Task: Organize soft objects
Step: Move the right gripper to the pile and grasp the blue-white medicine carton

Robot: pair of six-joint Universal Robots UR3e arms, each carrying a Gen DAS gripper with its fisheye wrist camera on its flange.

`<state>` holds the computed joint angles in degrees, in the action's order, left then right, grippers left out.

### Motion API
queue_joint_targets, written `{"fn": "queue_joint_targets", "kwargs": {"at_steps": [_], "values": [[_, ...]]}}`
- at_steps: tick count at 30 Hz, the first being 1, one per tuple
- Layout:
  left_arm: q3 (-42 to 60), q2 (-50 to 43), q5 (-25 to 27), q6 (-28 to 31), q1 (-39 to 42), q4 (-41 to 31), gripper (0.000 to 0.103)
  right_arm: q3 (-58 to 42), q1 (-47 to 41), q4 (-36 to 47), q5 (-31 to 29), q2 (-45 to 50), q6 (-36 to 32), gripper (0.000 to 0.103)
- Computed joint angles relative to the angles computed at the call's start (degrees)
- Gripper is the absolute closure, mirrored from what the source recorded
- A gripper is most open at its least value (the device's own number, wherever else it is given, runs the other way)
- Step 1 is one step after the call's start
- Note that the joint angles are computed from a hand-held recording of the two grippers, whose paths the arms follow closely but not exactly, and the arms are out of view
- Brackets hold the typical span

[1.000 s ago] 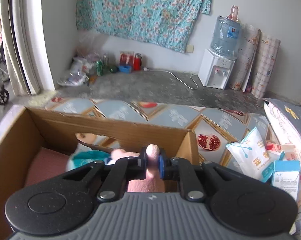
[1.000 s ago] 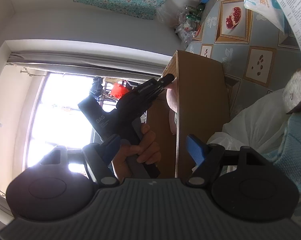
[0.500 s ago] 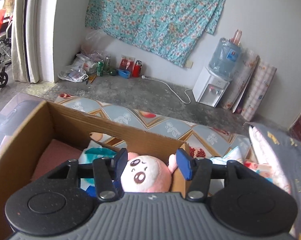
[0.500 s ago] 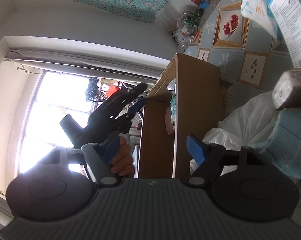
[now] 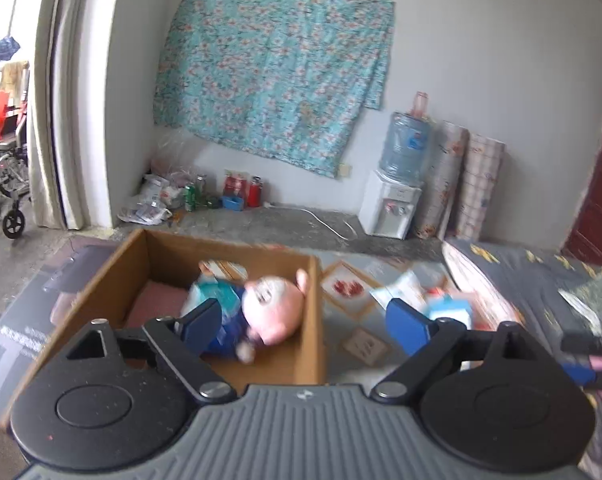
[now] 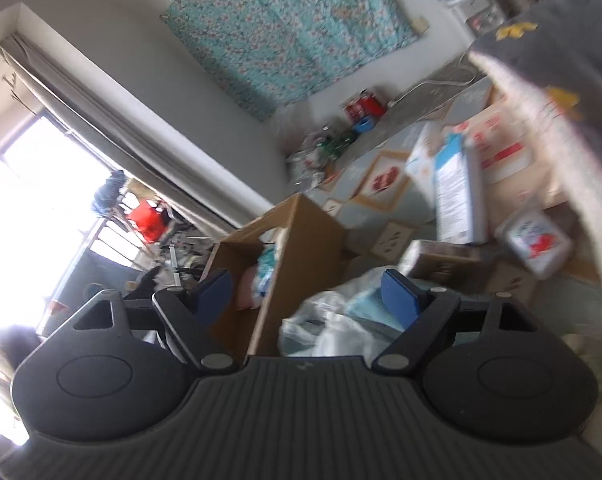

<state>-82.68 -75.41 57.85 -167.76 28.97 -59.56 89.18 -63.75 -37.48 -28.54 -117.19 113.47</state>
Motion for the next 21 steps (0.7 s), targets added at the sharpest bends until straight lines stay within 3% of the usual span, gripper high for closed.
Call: {"fn": "queue_joint_targets", "kwargs": {"at_steps": [6, 10, 13, 16, 19, 21], "values": [[-12.87, 13.34, -12.4, 5.31, 4.77, -7.02, 0.006, -5.4, -16.27, 19.74, -9.79, -2.32, -20.38, 0.021], [-21.83, 18.58, -17.76, 6.19, 3.42, -4.88, 0.006, -6.04, -26.9, 28.66, -16.05, -5.55, -32.48, 0.021], [-26.95, 19.24, -20.64, 5.65, 0.77, -0.82, 0.005, -5.04, -31.6, 30.57, -19.38, -7.73, -37.21, 0.021], [-27.54, 14.19, -16.05, 0.62, -6.4, 8.71, 0.005, -2.01, -28.82, 24.91, -18.76, -7.66, -33.52, 0.021], [-22.56, 6.06, -10.38, -3.17, -12.88, 14.81, 0.005, 0.31, -20.44, 14.07, -14.62, -4.22, -23.11, 0.021], [-16.48, -0.29, -7.85, -0.97, -16.55, 14.66, 0.005, 0.54, -13.45, 5.37, -10.89, -0.09, -14.2, 0.021]]}}
